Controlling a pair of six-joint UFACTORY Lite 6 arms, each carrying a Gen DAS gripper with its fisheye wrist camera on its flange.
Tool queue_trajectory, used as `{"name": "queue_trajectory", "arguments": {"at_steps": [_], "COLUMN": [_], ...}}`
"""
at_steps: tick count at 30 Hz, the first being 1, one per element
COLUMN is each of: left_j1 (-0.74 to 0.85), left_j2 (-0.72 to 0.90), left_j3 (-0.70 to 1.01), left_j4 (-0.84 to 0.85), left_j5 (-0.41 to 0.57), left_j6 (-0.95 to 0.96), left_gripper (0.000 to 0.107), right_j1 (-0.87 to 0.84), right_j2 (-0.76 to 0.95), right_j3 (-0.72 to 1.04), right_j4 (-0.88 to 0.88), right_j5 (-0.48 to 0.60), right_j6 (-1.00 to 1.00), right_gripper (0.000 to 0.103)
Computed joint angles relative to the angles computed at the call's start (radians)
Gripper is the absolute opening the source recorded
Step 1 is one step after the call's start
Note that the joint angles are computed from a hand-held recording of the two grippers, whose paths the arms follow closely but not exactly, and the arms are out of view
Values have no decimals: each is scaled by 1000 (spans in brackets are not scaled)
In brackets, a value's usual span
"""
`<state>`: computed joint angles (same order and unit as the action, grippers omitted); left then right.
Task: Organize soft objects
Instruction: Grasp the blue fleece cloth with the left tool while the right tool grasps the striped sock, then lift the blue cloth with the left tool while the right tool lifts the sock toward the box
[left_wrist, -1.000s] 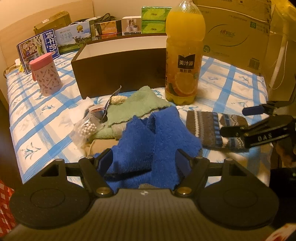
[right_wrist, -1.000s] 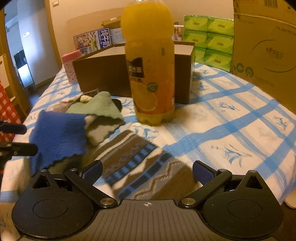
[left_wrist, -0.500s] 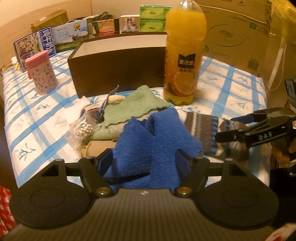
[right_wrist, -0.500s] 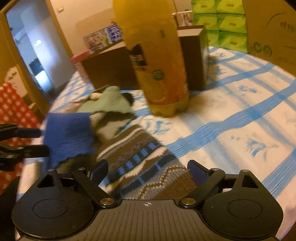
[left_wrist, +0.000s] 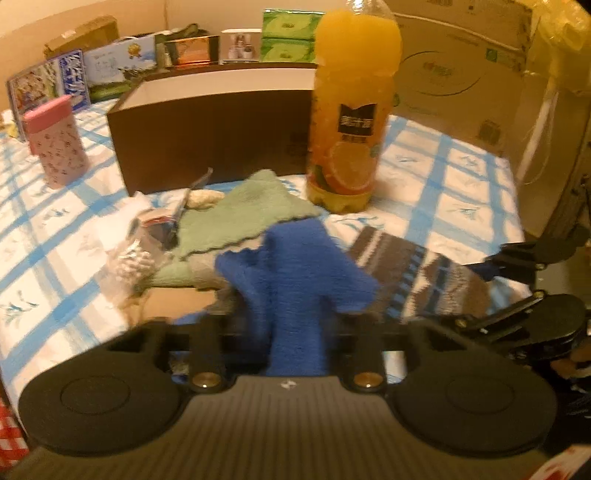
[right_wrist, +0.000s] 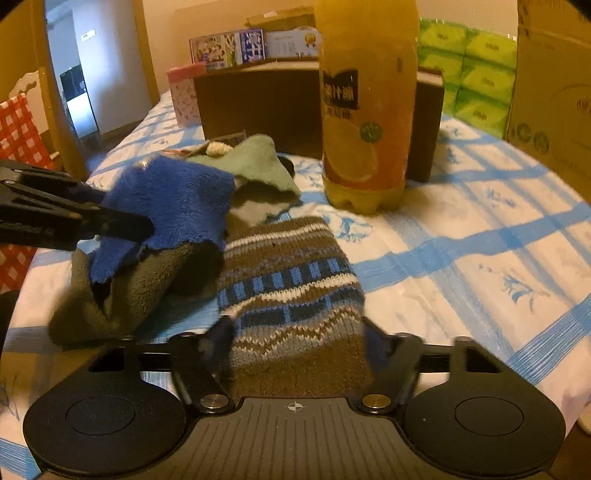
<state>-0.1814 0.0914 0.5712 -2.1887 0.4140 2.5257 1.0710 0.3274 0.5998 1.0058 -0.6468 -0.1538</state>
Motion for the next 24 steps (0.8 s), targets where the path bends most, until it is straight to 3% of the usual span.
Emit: {"name": "queue_trajectory", "arguments": {"at_steps": [3, 5, 12, 15, 17, 19, 21, 24], "left_j1": [30, 58, 175, 210, 222, 219, 208, 203], "left_j2": [-51, -121, -411, -454, -431, -425, -445, -532], "left_j3": [-49, -102, -308, -369, -368, -352, -333, -328], "left_j4": [82, 162, 563, 625, 633, 672, 723, 820], "left_j5": [47, 73, 98, 71, 56, 45, 43, 70], "left_j6": [-37, -80, -359, -407, -422, -487, -562, -671], "left_gripper": [7, 7, 7, 9, 15, 33, 51, 63], "right_j1": [28, 45, 167, 224, 247, 247, 230, 209], "right_j2": [-31, -55, -98, -94, -77, -69, -78, -93], "right_j3": [-19, -34, -15, 0, 18, 31, 28, 16], "right_j4": [61, 91, 294, 351, 385, 405, 386, 350], "right_j5": [-30, -37, -4, -1, -13, -16, 0, 15], "right_j6": [-29, -23, -82, -61, -67, -78, -54, -12], "right_gripper": [30, 24, 23, 23, 24, 26, 33, 41]}}
